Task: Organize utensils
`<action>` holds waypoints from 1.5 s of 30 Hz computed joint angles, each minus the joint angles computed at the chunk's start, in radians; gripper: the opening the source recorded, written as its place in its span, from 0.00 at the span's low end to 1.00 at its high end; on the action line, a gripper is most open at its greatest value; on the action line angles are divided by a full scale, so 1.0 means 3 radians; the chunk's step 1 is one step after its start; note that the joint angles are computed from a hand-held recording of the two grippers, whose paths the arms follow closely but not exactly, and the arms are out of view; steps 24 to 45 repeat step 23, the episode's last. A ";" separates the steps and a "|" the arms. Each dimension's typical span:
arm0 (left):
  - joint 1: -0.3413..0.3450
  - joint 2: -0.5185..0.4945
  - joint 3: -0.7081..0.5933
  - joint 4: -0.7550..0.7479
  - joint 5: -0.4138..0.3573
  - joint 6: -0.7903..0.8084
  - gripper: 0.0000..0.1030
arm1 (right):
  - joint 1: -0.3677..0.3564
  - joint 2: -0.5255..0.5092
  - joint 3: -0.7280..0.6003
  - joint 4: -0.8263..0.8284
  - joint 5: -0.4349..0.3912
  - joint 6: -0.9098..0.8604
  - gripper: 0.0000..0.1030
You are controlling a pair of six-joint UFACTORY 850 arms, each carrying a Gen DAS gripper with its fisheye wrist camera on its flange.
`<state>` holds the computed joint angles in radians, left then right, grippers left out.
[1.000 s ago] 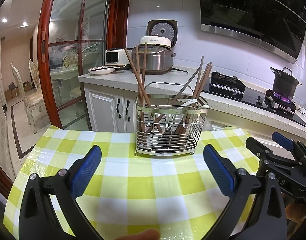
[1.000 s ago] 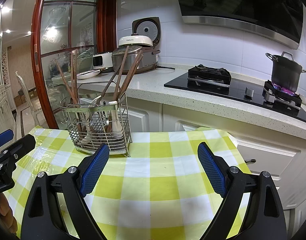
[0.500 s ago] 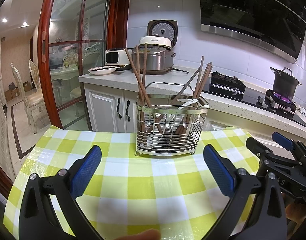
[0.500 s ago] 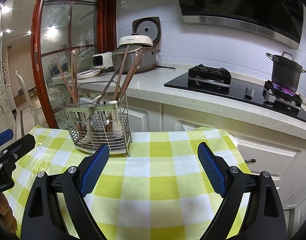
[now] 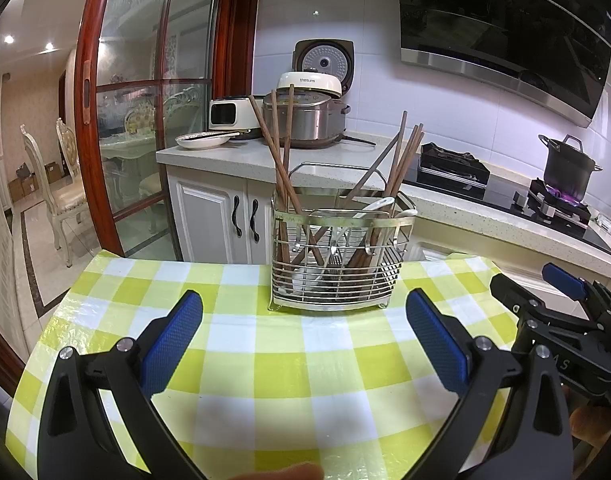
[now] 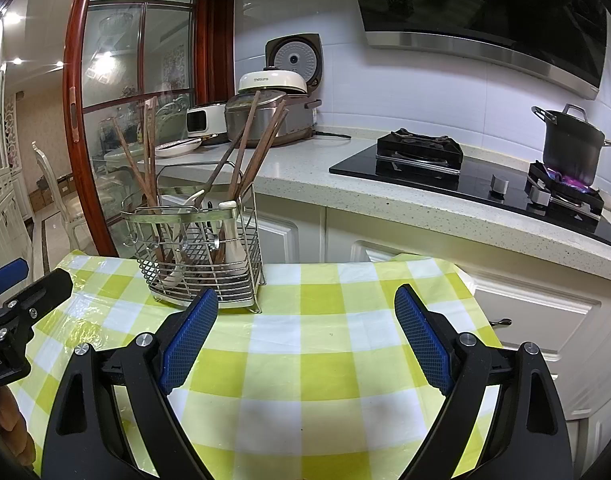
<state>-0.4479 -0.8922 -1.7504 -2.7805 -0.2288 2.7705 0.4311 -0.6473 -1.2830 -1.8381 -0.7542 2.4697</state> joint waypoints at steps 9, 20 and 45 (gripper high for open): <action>-0.0026 0.0050 0.0122 -0.0708 -0.0180 0.0746 0.96 | -0.0002 0.0001 -0.0002 0.0000 0.0008 0.0000 0.82; -0.0009 0.0001 0.0027 -0.0449 -0.0057 0.0509 0.96 | -0.0001 -0.0005 -0.0003 -0.0004 0.0005 -0.0006 0.82; -0.0006 -0.0009 0.0013 -0.0405 -0.0039 0.0460 0.96 | -0.0011 0.0005 0.0009 -0.0003 0.0035 0.0009 0.82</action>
